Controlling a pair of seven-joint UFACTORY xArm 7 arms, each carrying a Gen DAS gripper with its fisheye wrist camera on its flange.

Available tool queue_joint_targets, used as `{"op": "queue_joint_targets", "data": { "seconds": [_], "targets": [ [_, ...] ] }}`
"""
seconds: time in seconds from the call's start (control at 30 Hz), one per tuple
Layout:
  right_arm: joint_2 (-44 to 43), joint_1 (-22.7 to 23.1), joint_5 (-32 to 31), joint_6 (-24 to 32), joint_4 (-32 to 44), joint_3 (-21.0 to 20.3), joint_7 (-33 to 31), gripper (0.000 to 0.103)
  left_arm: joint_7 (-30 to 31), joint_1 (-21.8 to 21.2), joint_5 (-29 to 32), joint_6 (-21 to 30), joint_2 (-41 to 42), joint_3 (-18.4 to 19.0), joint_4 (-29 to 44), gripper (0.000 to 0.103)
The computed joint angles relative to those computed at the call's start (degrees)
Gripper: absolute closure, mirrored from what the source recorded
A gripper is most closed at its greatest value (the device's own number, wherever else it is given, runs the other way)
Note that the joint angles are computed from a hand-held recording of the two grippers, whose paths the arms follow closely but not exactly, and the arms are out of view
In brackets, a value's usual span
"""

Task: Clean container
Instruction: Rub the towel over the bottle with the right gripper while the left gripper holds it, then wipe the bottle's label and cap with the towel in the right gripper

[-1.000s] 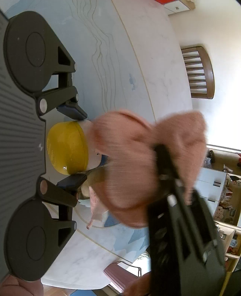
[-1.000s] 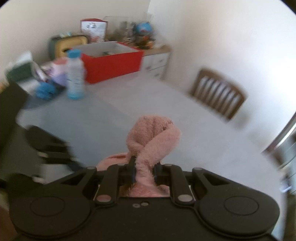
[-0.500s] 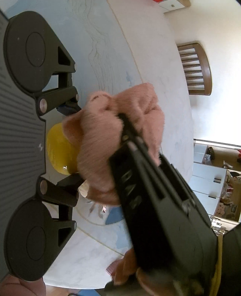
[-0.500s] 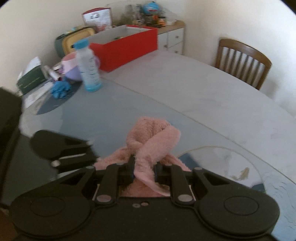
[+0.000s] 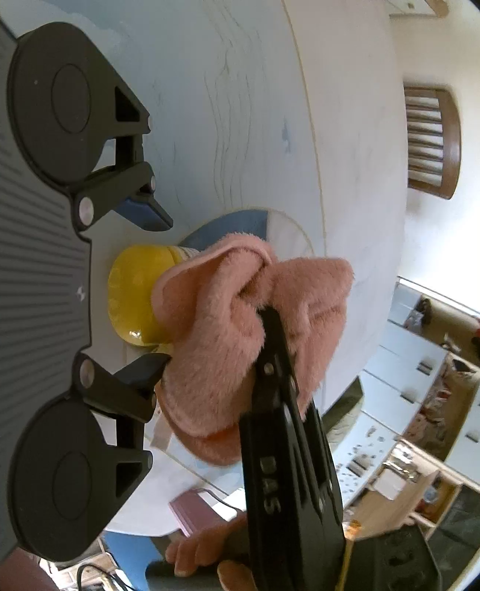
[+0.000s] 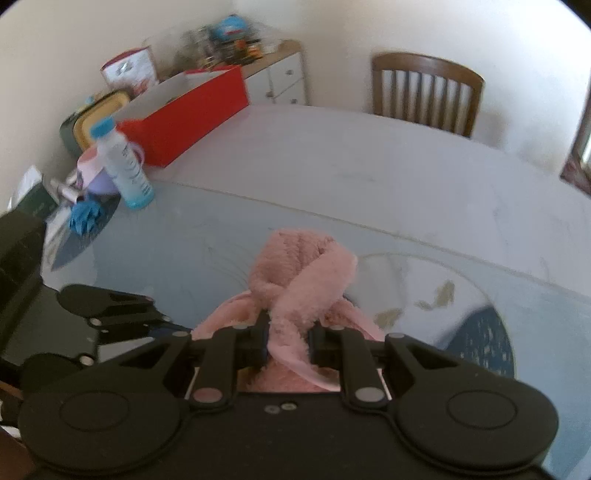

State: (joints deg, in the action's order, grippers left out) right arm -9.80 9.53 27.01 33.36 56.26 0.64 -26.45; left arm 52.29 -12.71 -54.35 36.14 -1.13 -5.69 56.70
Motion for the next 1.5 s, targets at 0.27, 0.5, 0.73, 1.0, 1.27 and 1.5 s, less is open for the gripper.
{"op": "queue_joint_targets", "data": {
  "seconds": [0.27, 0.5, 0.73, 1.0, 1.27, 1.5],
  "targets": [
    [-4.6, -4.0, -12.4, -1.0, -3.6, 0.7, 7.5, 0.087, 3.2, -1.8, 2.9, -4.5, -2.2, -1.1, -3.1, 0.042],
    [-5.8, 1.8, -6.4, -0.1, -1.9, -1.6, -0.1, 0.087, 5.6, -4.2, 6.0, -8.7, -4.7, -0.7, -6.0, 0.042],
    [-4.4, 4.2, -5.0, 1.3, -2.9, 0.9, -6.6, 0.081, 2.2, -5.2, 9.1, -8.6, -3.8, -0.4, -4.2, 0.042],
    [-3.5, 2.8, -8.5, -2.2, -4.0, 1.6, -5.4, 0.047, 2.5, -5.8, 9.0, -9.4, -4.1, -0.4, -4.8, 0.042],
    [-2.1, 2.3, -1.3, 2.8, -1.6, -0.3, -3.4, 0.071, 2.2, -6.1, 9.1, -9.4, -4.4, -0.3, -5.1, 0.042],
    [-2.4, 0.9, -7.8, -2.3, -3.0, 2.1, 1.1, 0.078, 2.4, -6.3, 8.7, -9.7, -4.4, -0.2, -5.2, 0.042]
  ]
}}
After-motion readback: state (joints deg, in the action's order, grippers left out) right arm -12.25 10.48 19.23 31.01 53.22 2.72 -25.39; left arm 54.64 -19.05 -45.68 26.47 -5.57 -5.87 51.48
